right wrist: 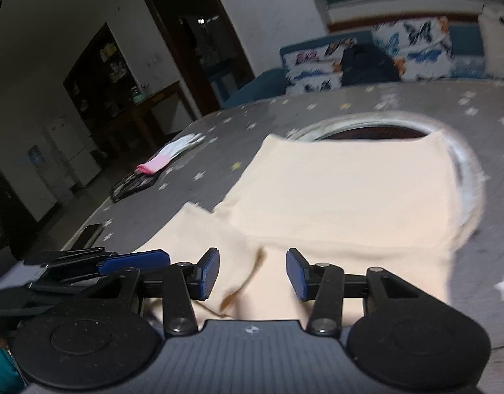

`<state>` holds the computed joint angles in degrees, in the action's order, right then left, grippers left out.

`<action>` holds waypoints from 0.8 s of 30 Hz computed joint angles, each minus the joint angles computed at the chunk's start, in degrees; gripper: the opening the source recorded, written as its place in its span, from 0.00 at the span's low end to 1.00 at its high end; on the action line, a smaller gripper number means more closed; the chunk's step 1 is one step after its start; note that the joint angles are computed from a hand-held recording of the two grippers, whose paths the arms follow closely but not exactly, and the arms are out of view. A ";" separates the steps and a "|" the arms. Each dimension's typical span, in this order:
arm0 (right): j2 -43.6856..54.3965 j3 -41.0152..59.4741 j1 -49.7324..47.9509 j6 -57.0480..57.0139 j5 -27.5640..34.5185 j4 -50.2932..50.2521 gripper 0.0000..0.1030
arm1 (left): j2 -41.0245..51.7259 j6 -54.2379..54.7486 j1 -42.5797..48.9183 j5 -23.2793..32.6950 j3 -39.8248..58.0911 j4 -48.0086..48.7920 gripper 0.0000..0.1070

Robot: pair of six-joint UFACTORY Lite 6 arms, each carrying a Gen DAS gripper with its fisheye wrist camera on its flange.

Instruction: Fold clothes

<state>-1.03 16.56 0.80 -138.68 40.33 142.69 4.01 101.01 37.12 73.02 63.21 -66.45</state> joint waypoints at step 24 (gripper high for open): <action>1.36 4.70 11.08 -16.72 -2.74 20.71 0.07 | 3.55 7.41 5.27 -12.01 0.18 -0.93 0.51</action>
<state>0.33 21.27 11.89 -155.41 37.59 163.40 7.55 108.42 42.39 61.01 63.39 -67.38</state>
